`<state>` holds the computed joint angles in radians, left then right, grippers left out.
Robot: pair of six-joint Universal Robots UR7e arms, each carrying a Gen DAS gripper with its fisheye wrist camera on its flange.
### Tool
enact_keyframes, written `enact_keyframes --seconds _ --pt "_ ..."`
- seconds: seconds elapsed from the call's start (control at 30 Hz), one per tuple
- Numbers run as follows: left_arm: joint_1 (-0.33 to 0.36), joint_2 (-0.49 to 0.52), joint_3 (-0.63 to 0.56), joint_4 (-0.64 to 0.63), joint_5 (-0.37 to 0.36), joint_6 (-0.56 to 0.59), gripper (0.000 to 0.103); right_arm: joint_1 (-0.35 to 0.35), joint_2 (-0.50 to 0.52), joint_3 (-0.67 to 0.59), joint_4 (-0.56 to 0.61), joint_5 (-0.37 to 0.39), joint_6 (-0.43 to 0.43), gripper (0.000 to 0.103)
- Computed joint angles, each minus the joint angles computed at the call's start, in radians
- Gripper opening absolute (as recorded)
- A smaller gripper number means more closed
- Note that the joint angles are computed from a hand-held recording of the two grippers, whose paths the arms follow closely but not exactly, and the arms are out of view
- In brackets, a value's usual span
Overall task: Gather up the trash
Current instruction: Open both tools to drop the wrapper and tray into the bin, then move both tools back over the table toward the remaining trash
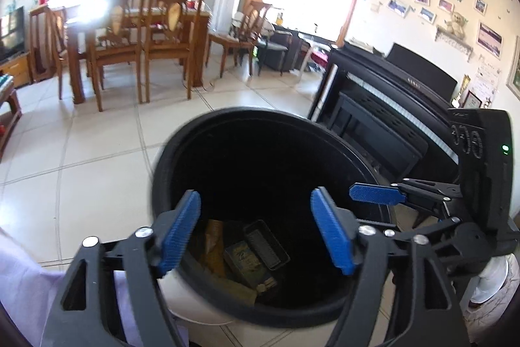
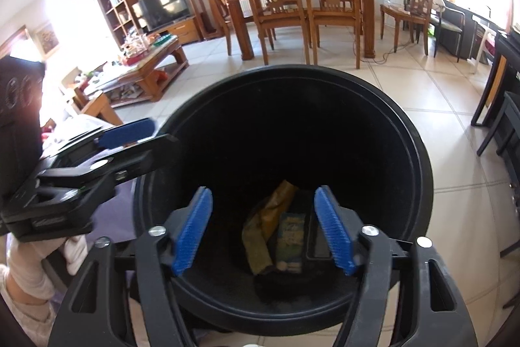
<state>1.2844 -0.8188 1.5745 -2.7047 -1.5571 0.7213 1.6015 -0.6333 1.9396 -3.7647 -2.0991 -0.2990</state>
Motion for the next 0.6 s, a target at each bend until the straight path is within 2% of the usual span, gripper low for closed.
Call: enact_keyframes --seconds 0.03,0.13,0.23,0.33,0.6 --pt "0.005 -0.017 0.012 -0.013 -0.001 0.000 0.076 0.006 0.005 -0.005 -0.002 0.002 0.001 0.075" --pt "0.016 -0.061 0.046 -0.067 0.007 -0.007 0.092 0.031 0.022 -0.028 0.012 0.016 0.001 0.083" --pt "0.030 -0.110 0.072 -0.107 0.012 -0.019 0.098 0.063 0.045 -0.061 0.030 0.030 -0.003 0.092" --pt "0.045 -0.157 0.089 -0.126 0.039 -0.030 0.098 0.103 0.081 -0.117 0.068 0.029 -0.020 0.096" --pt "0.090 -0.271 0.128 -0.187 0.169 -0.042 0.098 0.208 0.217 -0.345 0.261 0.038 -0.045 0.097"
